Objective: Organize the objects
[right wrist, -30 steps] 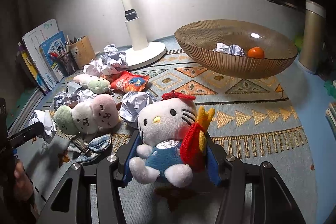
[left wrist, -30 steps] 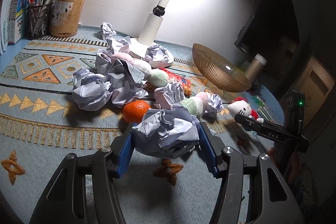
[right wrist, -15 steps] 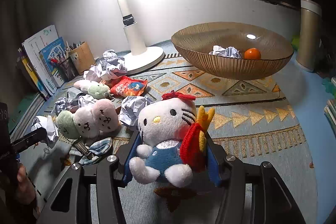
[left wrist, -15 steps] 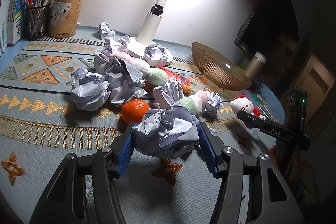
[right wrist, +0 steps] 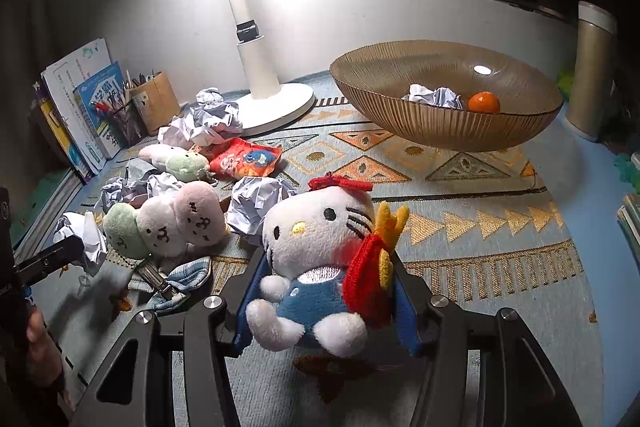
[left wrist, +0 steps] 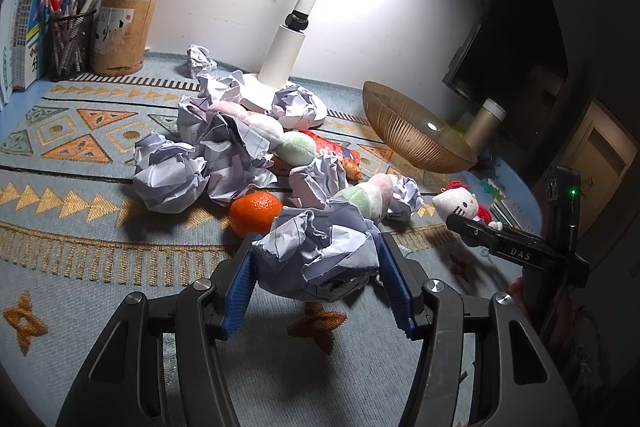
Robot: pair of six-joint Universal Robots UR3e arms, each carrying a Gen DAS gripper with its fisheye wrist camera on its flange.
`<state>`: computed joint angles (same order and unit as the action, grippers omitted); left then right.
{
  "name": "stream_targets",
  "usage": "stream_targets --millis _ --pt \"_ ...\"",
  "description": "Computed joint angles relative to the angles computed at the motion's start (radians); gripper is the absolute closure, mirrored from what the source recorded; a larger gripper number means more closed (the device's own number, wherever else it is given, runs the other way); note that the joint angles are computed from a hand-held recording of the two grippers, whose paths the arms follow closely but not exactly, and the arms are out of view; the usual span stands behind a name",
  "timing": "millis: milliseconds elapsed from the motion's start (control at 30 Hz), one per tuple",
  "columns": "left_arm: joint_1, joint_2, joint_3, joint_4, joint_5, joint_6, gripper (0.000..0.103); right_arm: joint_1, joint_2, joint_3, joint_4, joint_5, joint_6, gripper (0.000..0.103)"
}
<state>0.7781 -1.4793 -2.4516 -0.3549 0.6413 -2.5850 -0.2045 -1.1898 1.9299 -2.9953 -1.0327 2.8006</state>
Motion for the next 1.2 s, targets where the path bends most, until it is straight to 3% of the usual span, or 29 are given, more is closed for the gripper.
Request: stream_targets --millis 1200 --pt "-0.002 0.02 0.001 -0.033 0.007 0.012 0.048 0.017 0.003 -0.007 0.006 -0.021 -0.001 0.049"
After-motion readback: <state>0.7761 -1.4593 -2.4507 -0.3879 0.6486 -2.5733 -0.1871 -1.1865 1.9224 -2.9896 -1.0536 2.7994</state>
